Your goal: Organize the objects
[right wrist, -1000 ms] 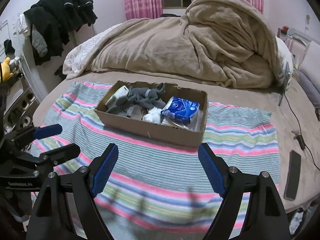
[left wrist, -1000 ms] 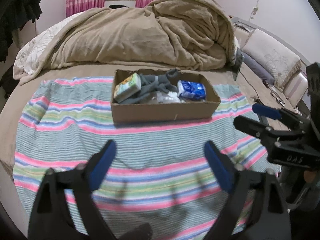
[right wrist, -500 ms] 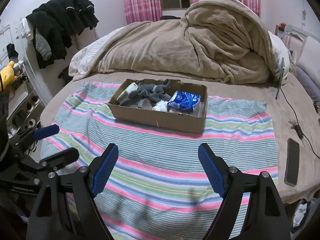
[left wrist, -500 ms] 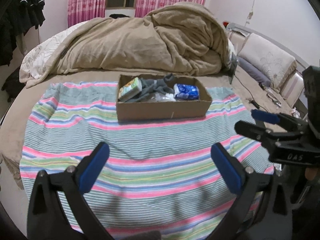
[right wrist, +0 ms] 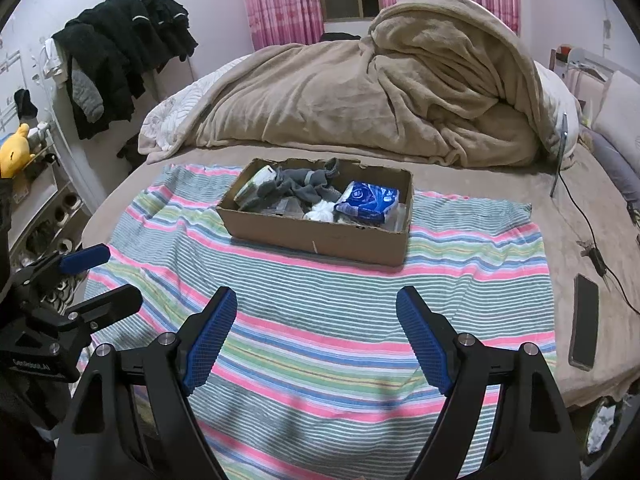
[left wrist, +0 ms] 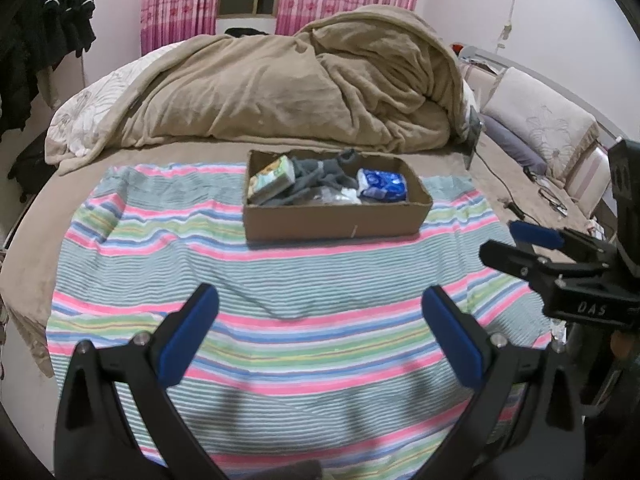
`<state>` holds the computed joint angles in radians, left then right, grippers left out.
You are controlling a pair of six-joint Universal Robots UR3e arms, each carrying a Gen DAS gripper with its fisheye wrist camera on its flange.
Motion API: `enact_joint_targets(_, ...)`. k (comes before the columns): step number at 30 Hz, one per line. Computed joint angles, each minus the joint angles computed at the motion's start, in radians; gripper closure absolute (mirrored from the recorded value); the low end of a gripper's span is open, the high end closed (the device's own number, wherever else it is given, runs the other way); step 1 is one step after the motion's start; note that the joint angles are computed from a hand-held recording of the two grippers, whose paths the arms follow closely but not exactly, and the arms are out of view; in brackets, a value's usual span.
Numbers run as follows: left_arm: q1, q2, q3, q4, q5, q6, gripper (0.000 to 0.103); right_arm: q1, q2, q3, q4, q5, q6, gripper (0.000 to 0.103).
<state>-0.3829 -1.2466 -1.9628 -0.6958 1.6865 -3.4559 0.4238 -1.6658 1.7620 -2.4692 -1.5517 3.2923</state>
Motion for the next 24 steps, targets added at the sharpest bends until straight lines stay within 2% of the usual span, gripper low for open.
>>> enact_joint_targets(9,0.038,0.003,-0.005,-0.006,-0.029,0.003,0.001,-0.015,0.012,-0.027,0.018,-0.002,-0.006,0.019)
enact_joint_targets(24,0.033,-0.031,0.015,-0.003,-0.027,0.012,0.001,-0.044,0.014,-0.009,0.002,0.022,-0.001,0.019)
